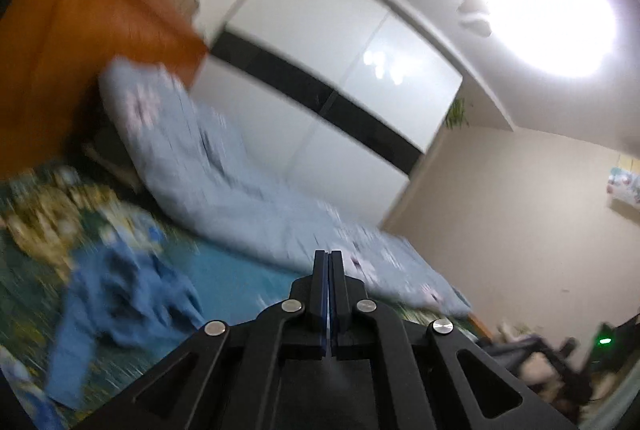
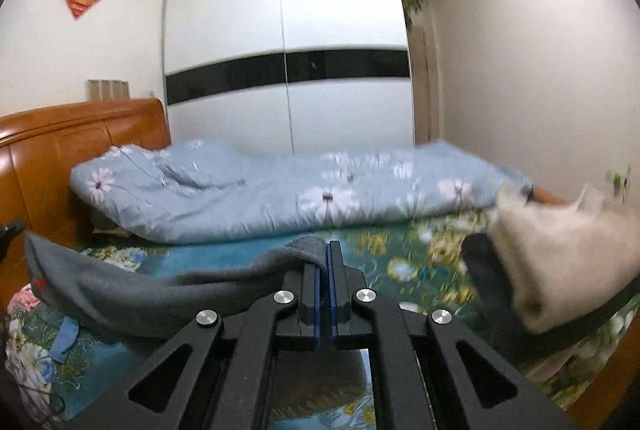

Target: Fold clothes

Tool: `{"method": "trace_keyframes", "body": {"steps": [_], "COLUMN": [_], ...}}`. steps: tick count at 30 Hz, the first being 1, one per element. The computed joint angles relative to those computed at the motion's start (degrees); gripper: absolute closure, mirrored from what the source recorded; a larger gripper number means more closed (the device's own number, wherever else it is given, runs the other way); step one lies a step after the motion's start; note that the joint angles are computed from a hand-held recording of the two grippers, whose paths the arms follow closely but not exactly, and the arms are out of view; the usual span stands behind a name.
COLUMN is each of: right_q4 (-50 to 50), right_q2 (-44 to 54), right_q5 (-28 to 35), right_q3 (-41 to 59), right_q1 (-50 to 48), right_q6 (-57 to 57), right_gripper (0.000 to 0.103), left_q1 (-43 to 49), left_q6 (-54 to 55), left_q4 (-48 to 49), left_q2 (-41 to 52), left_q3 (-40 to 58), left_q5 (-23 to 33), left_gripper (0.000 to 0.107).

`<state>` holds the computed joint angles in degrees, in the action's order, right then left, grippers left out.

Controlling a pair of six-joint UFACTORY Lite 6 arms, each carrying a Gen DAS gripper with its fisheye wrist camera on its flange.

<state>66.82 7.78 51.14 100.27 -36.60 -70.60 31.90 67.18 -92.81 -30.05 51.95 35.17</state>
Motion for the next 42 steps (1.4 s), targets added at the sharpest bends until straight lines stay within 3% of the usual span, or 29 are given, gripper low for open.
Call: {"method": "trace_keyframes", "body": {"steps": [4, 8, 11, 22, 28, 31, 33, 38, 42], "right_q4": [-2.81, -11.87, -16.16, -20.41, -18.99, -18.24, -17.84, -16.22, -15.84], "right_q2": [3.38, 10.36, 16.37, 27.5, 27.38, 27.91, 28.36, 26.84, 26.83], "right_q5": [-0.57, -7.12, -8.39, -3.27, -3.09, -2.46, -1.89, -1.75, -1.25], "right_q3": [4.95, 7.33, 11.42, 22.42, 19.6, 19.32, 19.38, 16.22, 15.33], "right_q1": [2.17, 8.51, 8.8, 4.64, 4.18, 3.59, 3.24, 2.39, 2.16], "right_q6": [2.28, 8.52, 14.08, 21.06, 18.86, 18.78, 19.01, 16.73, 16.41], "right_gripper": [0.1, 0.1, 0.1, 0.099, 0.099, 0.099, 0.099, 0.099, 0.099], "left_q1": [-1.35, -7.47, -11.47, -21.04, -23.81, -27.93, -29.59, -30.29, -32.6], "left_q6": [-0.52, -4.33, -4.28, -1.93, -4.99, -8.01, -11.0, -14.07, -13.25], "left_q4": [1.33, 7.0, 8.31, 4.89, 6.55, 9.28, 10.91, 12.2, 10.37], "left_q2": [4.59, 16.49, 24.04, 30.28, 27.95, 25.26, 23.78, 16.85, 16.34], "left_q3": [3.97, 7.21, 7.07, -12.09, -19.78, -22.04, -23.75, -29.74, -30.21], "left_q5": [-2.41, -4.05, -5.08, -5.74, -4.45, -4.6, -3.33, 0.65, 3.89], "left_gripper": [0.107, 0.107, 0.107, 0.105, 0.104, 0.095, 0.074, 0.064, 0.062]}}
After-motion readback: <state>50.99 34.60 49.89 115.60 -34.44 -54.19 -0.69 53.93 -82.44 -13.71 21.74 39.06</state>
